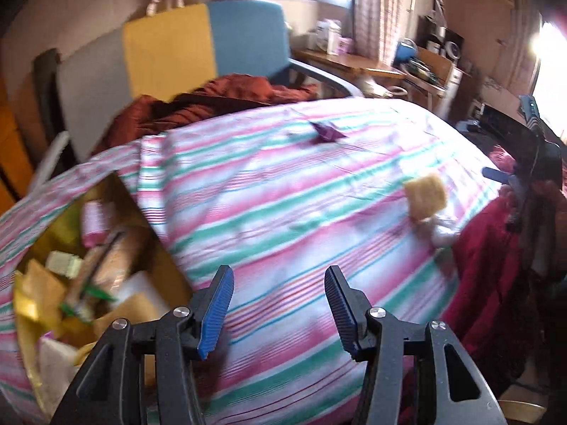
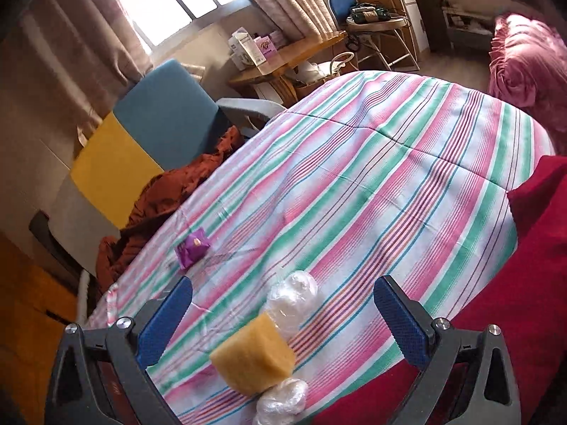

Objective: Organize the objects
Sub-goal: 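Lift both tools from the tray and move toward the remaining sponge and plastic bundles, then grasp the small yellow sponge with the left tool, then grasp the clear plastic-wrapped bundle with the right tool while the left tool holds the sponge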

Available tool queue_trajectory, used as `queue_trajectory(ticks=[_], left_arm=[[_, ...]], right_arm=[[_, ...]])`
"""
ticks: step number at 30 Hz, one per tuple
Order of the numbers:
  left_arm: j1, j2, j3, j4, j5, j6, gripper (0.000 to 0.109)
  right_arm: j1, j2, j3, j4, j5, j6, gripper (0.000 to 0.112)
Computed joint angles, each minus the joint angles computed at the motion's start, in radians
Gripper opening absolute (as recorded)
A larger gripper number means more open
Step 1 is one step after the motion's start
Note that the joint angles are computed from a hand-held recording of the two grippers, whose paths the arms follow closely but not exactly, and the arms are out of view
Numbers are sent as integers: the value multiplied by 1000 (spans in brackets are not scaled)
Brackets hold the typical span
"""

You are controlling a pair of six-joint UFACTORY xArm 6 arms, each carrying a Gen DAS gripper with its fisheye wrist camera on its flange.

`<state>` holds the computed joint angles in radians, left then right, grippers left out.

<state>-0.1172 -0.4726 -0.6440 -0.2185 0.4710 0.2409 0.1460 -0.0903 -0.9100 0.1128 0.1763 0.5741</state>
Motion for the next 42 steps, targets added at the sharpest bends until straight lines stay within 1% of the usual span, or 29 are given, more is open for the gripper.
queue_trajectory(ticks=[1,3,5,6,7,10,13,15,16,18,22,24,27,29,31,33,36,39,42], left_arm=[[-15,26,-20,-27,11,15,54],[-49,89,-71,-75,36,31,54],[-79,144,-114,-99,47,31,55],[-96,178,-146,-123,60,47,55],[-110,204,-170,-134,67,51,58],[-156,290,-257,-216,91,99,74],[-188,372,-346,-251,122,113,75],[-207,429,-407,-243,137,107,77],[-213,452,-431,-242,144,103,78],[-225,506,-492,-282,167,118,82],[-249,595,-589,-309,190,116,83],[-263,642,-637,-280,203,85,83],[-279,700,-698,-281,232,68,83],[-292,728,-721,-232,222,20,83],[-297,765,-754,-198,239,-23,81],[-293,769,-743,-190,223,-46,67],[-272,738,-701,-275,210,25,61],[-252,670,-628,-295,170,56,59],[-218,596,-552,-289,140,54,59]], right_arm=[[2,-1,4,20,-12,-10,103],[16,-7,14,149,-43,-117,103],[26,-14,25,217,-68,-166,103],[33,-15,26,287,-76,-224,103],[38,-13,23,348,-77,-273,103],[47,-6,11,474,-70,-379,103],[58,-2,1,612,-71,-503,103],[62,-3,-4,704,-67,-578,103],[63,-5,-5,753,-64,-617,103],[61,-2,-15,847,-55,-691,103],[56,3,-30,966,-33,-782,103],[55,5,-35,1001,-26,-811,103],[51,6,-40,1035,-13,-842,103],[49,8,-45,1051,-4,-858,103],[47,10,-48,1062,2,-868,103],[45,10,-47,1068,6,-873,103],[43,13,-50,1060,14,-870,103],[42,18,-50,995,21,-822,103],[39,22,-49,932,32,-772,103]])
